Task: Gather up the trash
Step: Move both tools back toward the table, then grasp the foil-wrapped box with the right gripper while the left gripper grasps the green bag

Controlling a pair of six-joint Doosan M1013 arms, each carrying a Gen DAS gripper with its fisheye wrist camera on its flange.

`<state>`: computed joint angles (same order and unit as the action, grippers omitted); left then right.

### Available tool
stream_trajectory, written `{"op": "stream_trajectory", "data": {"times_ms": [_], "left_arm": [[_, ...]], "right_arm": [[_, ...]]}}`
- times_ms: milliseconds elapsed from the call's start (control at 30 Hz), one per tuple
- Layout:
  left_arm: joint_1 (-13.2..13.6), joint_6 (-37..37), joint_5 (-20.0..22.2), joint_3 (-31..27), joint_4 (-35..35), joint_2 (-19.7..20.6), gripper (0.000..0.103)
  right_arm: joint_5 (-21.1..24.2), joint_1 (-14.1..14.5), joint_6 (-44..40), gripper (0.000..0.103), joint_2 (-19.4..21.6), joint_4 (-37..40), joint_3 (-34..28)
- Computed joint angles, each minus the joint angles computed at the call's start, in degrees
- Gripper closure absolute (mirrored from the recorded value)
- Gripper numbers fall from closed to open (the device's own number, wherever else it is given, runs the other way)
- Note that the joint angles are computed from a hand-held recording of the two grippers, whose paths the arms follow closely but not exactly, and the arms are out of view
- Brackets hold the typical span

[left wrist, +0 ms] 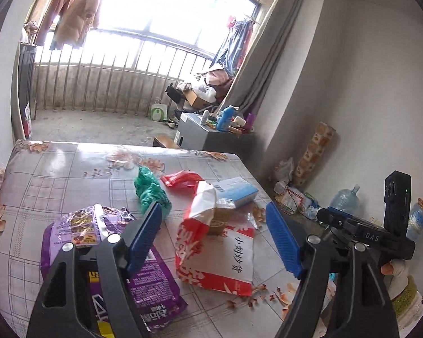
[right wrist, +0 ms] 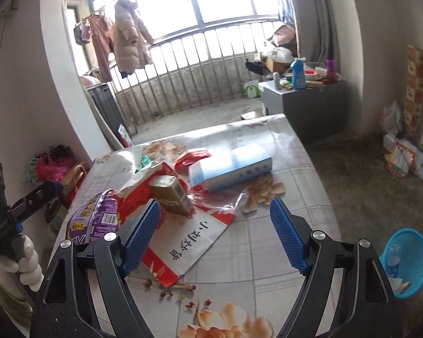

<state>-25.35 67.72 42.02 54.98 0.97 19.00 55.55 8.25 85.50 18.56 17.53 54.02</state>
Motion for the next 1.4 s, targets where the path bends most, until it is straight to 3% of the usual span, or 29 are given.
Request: {"op": "stream_trajectory", "data": {"times_ms": [133,367,633,867,967,1100,1400], "left_arm": [[2.9,1.4,3.5,-4.6,-5.1,3.0,0.041],[6.7,0.2,20.7,-20.8,-14.8,13.8,0.043],[7.8,-2.3,31.9,-34.2,-17.9,22.8,0.044],[7.7,-5.3,39.5,-43.4,-15.2,28.2,0.044],[7.6,-5.8,40.7,-43.8,-14.4,28.6,0.046],[7.8,-6.8,39.3,-40.9,-15.1,27.6,0.061],[7.4,-5.0,34.0,-33.9,-12.8,23.2,0.066]], "right_arm": [[4.3,1.1,-6.0,0.038,3.6,5.1,-4.7],[13.1,1.7,-15.0,0.042,10.6,10.0,-14.3],[21.1,1.8,-18.8,0.050,16.0,11.2,-21.6],[22.2,1.5,-19.3,0.065,16.2,12.9,-21.4],[22.0,1.5,-19.6,0.068,16.0,13.2,-21.2],[21.7,1.6,-20.5,0.072,15.7,12.8,-20.8],[19.9,1.5,-19.7,0.076,13.6,11.8,-17.7]]}}
